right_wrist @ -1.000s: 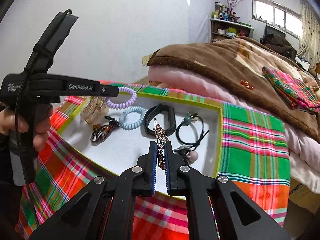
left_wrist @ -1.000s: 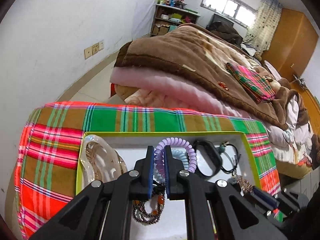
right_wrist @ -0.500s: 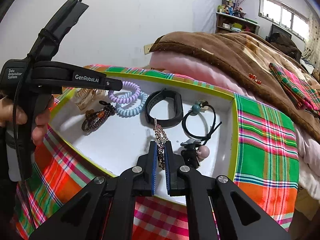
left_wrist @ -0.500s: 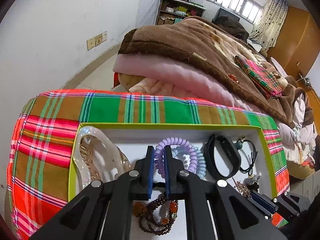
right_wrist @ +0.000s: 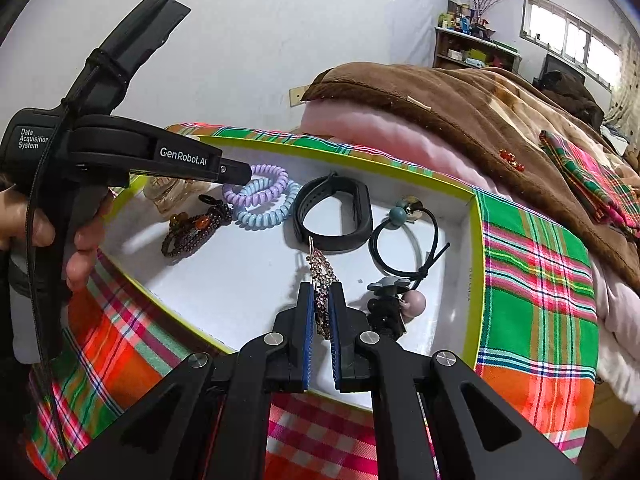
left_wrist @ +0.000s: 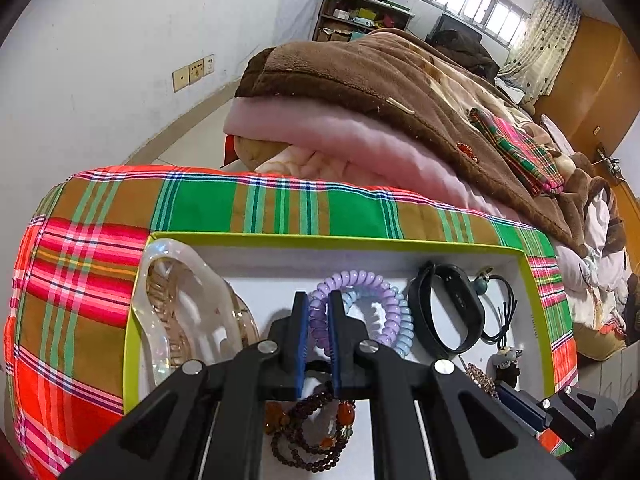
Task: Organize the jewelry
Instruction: 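Open both tools to release the clip and lavender coil inside the box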
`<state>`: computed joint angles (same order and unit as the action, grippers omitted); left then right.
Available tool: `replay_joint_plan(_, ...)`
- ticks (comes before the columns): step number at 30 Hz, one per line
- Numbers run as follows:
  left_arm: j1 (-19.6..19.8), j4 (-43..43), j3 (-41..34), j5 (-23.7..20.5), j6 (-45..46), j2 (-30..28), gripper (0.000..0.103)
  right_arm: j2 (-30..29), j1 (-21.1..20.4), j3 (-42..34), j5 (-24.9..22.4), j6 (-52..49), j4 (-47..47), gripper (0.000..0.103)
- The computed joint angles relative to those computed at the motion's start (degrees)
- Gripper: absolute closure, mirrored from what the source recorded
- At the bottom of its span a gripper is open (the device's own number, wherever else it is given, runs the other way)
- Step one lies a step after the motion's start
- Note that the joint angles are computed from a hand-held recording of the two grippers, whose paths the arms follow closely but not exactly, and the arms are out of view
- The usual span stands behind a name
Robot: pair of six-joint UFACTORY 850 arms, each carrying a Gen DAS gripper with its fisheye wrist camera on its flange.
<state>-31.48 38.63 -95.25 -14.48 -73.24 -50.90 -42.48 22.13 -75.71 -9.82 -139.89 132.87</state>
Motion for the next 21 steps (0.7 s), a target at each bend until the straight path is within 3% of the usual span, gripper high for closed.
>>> replay_joint_plan(16,0.0,-1.6,0.5,0.5,1.3,0.3,0.091,-0.1,0.1,0.0,0.0,-2.0,2.5,0.092)
replay_joint_plan(21,0.1,-1.4,0.7,1.1,0.9,0.5,0.082,-0.1,0.1,0.0,-0.2,-2.3,2.9,0.088)
